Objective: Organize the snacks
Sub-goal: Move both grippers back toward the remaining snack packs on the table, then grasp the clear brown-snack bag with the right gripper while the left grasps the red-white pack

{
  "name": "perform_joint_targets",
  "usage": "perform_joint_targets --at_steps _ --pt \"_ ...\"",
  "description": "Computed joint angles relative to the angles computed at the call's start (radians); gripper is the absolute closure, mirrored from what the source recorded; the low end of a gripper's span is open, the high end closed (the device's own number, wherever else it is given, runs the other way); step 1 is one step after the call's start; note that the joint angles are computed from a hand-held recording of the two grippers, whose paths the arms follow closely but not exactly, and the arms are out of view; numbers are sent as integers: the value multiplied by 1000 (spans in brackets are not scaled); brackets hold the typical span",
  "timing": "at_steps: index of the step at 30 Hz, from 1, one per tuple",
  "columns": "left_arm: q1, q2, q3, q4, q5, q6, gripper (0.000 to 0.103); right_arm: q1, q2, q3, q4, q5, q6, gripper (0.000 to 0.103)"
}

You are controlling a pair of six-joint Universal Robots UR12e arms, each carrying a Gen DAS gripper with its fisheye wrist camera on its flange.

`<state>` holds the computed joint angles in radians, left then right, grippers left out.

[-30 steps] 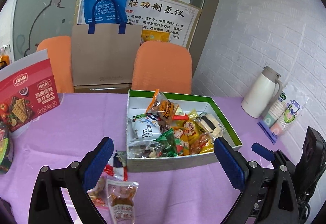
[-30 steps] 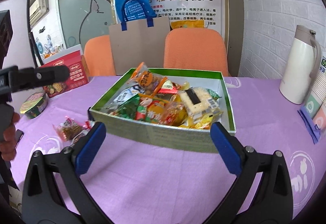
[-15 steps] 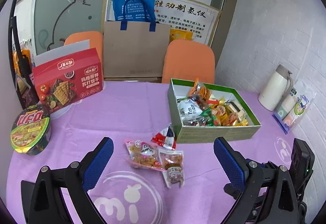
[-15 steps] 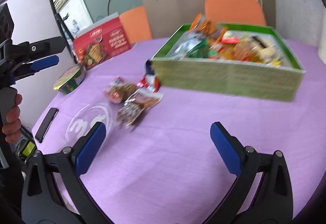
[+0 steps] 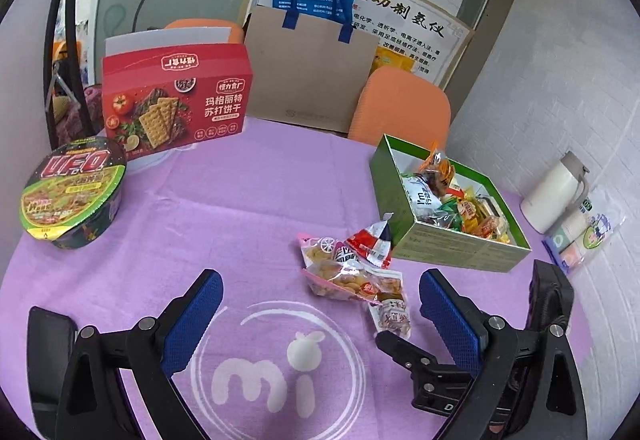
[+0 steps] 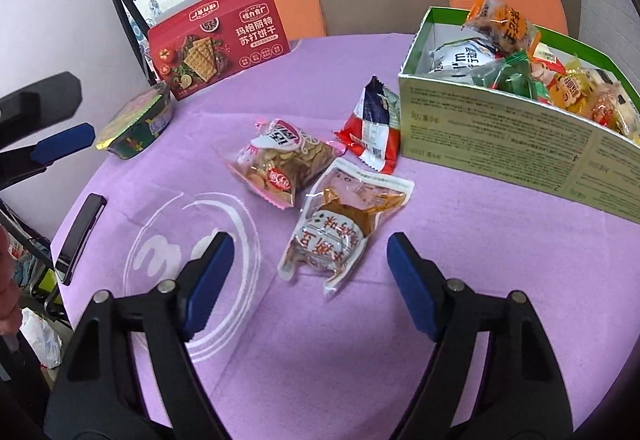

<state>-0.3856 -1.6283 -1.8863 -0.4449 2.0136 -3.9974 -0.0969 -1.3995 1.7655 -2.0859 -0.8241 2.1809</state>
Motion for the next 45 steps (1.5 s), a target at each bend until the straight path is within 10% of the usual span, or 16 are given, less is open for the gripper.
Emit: perform_joint_targets --at_steps 3,7,14,19,30,45 --pt "6 6 -9 15 9 9 3 14 9 -2 -25 -28 31 29" --pt "14 1 -1 30 -2 32 3 28 10 12 -113 -90 64 65" --pt "13 -55 49 56 -25 208 11 -55 11 -2 -32 -54 26 65" --pt "55 -116 110 23 -159 297 43 -99 19 -16 -29 -56 69 65" --pt "57 -241 229 -109 -160 590 43 -120 37 -40 -5 -36 97 65" --pt "67 -264 268 -209 -214 510 54 -130 34 -37 4 -30 71 65"
